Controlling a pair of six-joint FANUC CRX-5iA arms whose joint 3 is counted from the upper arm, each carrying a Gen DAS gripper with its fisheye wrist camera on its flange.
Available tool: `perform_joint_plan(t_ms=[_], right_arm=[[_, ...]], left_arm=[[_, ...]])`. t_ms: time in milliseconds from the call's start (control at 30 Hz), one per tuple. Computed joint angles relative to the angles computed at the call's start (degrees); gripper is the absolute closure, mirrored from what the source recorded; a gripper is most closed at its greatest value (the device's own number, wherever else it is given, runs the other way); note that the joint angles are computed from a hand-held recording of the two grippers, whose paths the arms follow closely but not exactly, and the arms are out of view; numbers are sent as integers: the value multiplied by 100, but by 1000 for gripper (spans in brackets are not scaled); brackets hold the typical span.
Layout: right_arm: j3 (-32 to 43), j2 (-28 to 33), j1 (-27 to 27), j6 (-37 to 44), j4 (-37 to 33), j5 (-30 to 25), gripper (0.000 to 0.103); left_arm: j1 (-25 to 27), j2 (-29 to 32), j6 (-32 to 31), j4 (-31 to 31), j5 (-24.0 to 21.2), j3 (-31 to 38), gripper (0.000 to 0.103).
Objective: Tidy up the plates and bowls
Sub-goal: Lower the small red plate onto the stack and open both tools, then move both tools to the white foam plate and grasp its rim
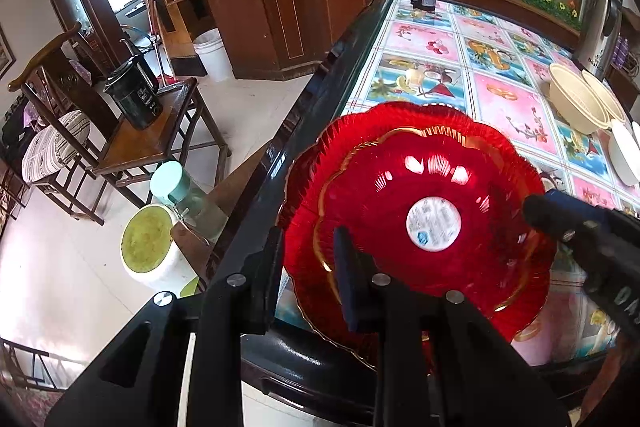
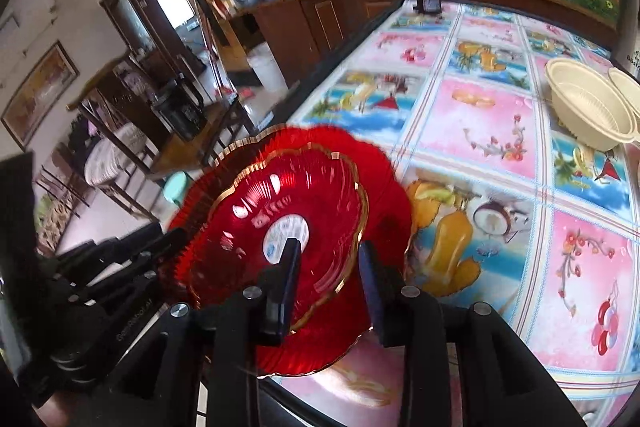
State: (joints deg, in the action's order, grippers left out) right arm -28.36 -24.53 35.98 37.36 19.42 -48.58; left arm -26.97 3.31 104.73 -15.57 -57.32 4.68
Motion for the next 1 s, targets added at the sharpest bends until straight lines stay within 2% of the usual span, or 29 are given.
perform_joint_plan(t_ms=[67,133,167,233,300,367,533,700,867,1000], right_arm=[[-150,-205,-27,-72,114,214,71],[-384,-480,-125,-262,256,526,57],[-485,-584,-164,-386,336,638,53],[-710,-813,-290,-637,507,847,49],[-901,-1018,-452,-769,599,1015,49],[-1062,-1174,-554,-922,739,1083,49],[-1289,-1483,-1042,-839,494,1103,48],[-1503,-1859,-1438,-605,169,959,48],[-1696,-2429,-1880,-241,-108,803,48],[-1699,-2882,-2652,222,-568,645,46]], left_arm=[[22,-65,22,74,99,-61,80],[20,-121,47,106,163,-108,80],[-1,-128,62,100,179,-106,80],[-77,-149,123,38,198,-90,71],[-175,-204,238,-70,278,-96,53],[-309,-245,321,-203,335,-79,46],[-626,-217,284,-276,312,32,46],[-954,-107,154,-67,302,164,46],[-1294,157,-166,543,403,344,43],[-1639,612,-444,994,369,720,42]])
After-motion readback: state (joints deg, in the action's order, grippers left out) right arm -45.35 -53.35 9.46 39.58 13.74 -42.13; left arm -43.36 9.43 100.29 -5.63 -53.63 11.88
